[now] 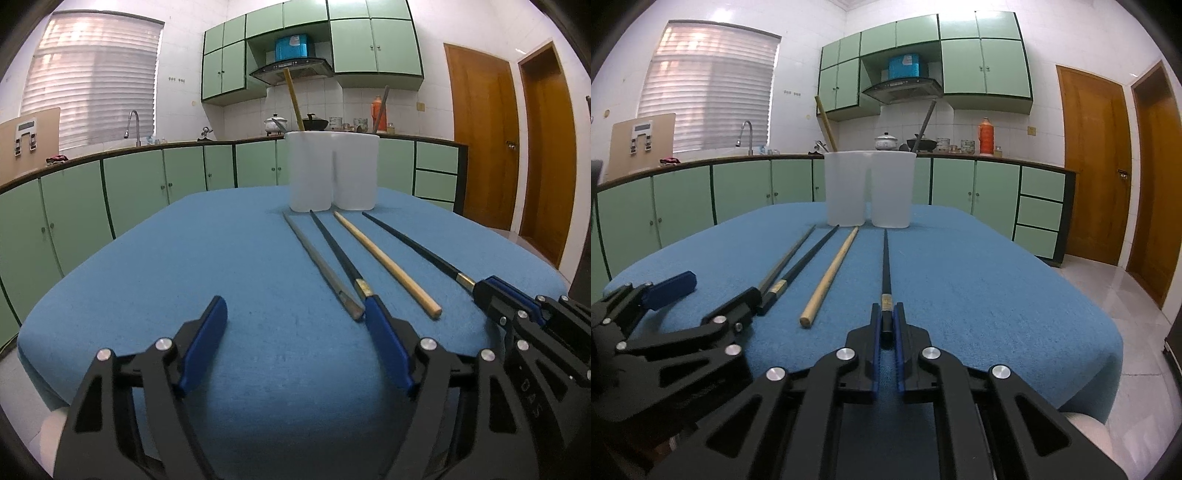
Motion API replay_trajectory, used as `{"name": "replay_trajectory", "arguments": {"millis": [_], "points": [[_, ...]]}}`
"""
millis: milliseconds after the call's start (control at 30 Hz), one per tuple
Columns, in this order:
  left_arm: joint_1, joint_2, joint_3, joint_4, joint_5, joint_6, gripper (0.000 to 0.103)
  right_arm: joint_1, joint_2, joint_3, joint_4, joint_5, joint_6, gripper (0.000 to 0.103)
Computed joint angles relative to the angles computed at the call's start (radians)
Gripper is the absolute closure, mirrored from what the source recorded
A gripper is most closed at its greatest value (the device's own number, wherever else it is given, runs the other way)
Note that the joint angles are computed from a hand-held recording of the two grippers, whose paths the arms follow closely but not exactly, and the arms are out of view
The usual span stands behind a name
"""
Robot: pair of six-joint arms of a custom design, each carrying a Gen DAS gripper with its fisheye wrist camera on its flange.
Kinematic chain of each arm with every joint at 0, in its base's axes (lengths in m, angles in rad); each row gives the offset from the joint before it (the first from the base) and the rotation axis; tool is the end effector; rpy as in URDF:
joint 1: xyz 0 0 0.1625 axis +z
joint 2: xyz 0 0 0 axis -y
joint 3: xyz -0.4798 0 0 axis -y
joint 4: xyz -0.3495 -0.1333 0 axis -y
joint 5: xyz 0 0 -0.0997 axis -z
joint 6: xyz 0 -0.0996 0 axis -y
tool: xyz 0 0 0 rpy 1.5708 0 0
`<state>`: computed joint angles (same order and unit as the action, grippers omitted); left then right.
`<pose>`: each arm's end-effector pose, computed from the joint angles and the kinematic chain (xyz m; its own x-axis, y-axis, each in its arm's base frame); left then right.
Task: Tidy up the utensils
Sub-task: 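Grasp a dark chopstick with the left tool while the right tool grasps a dark chopstick, then lift both chopsticks and carry them above the white holder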
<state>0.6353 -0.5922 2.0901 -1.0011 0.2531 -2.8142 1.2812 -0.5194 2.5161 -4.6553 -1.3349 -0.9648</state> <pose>-0.1840 -0.4211 -0.0178 -0.6660 -0.1964 -0.7196 0.6313 0.3654 -0.6840 0.0346 -0.4321 0.1257 -0.6734 -0.3207 0.6661 -0.7389 0.3187 -0.5936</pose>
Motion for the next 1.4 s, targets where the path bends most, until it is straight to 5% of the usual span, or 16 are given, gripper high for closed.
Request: {"name": "replay_trajectory", "arguments": {"millis": [200, 567, 967, 1400], "points": [[0.018, 0.002, -0.022, -0.010, 0.008, 0.012, 0.039, 0.000, -0.002, 0.000, 0.006, 0.001, 0.006, 0.097], [0.025, 0.019, -0.029, -0.052, 0.062, 0.070, 0.084, 0.000, -0.001, 0.000, 0.004, -0.001, 0.005, 0.096], [-0.001, 0.025, 0.003, -0.177, 0.016, 0.134, 0.096, -0.002, -0.002, 0.001, 0.000, 0.012, 0.007, 0.096], [-0.087, -0.061, 0.192, -0.826, 0.037, 0.651, 0.097, 0.037, -0.144, 0.011, 0.109, 0.089, 0.059, 0.096]]}}
